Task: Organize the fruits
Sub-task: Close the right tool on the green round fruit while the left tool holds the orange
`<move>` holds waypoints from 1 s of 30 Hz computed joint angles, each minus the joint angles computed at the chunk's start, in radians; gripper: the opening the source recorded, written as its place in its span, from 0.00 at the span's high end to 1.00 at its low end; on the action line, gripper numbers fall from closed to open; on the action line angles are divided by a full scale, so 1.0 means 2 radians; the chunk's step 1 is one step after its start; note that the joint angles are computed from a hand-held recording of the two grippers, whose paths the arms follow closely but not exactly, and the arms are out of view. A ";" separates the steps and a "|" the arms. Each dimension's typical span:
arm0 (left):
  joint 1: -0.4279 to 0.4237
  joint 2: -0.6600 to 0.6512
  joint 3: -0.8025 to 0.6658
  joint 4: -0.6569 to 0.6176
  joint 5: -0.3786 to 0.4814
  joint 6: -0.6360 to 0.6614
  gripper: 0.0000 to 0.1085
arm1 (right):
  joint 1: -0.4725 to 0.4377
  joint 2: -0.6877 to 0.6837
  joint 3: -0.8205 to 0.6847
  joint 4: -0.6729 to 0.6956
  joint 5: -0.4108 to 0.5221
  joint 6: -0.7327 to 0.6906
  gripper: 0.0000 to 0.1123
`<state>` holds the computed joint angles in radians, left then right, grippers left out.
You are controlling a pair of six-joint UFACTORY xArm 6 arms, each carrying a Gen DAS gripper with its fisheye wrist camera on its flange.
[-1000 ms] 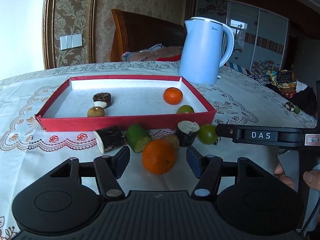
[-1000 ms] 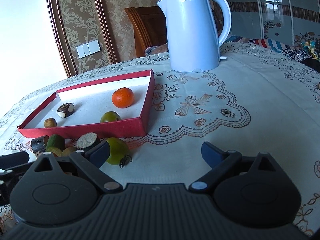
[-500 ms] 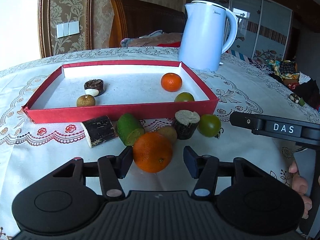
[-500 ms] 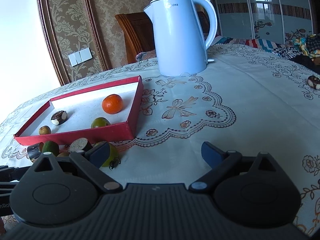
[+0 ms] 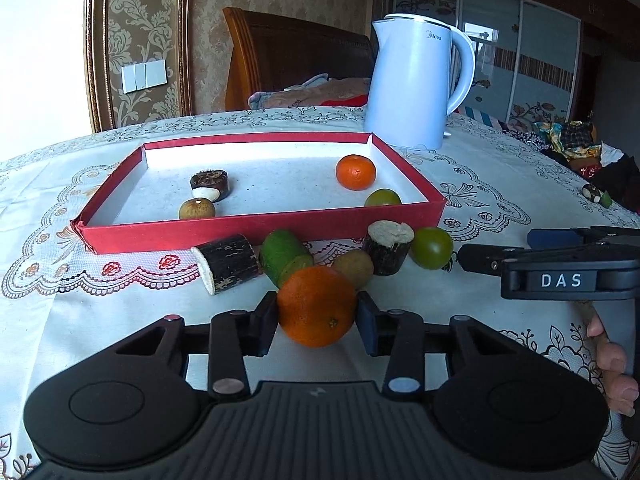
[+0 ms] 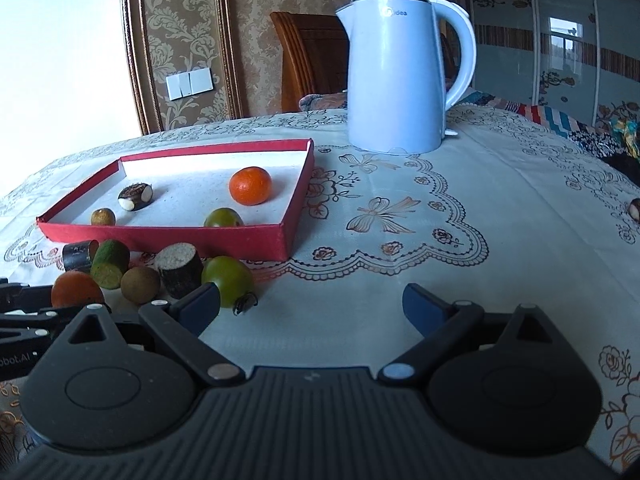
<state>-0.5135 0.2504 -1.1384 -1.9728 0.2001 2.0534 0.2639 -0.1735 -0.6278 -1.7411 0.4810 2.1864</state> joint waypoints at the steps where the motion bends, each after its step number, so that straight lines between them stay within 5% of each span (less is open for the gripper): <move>1: 0.003 -0.002 0.002 0.000 0.004 -0.002 0.63 | -0.001 0.006 -0.005 0.005 -0.007 -0.015 0.18; 20: 0.015 -0.011 0.013 -0.008 0.029 0.000 0.63 | -0.007 0.073 -0.077 0.023 -0.040 -0.110 0.34; 27: 0.016 -0.013 0.015 -0.007 0.033 -0.001 0.63 | -0.018 0.081 -0.083 0.005 -0.068 -0.097 0.65; 30: 0.016 -0.014 0.016 -0.010 0.034 0.001 0.63 | -0.012 0.082 -0.084 0.003 -0.061 -0.102 0.70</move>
<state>-0.4812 0.2233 -1.1057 -1.9922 0.2680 2.0561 0.2389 -0.0097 -0.7951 -1.7345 0.3582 1.9829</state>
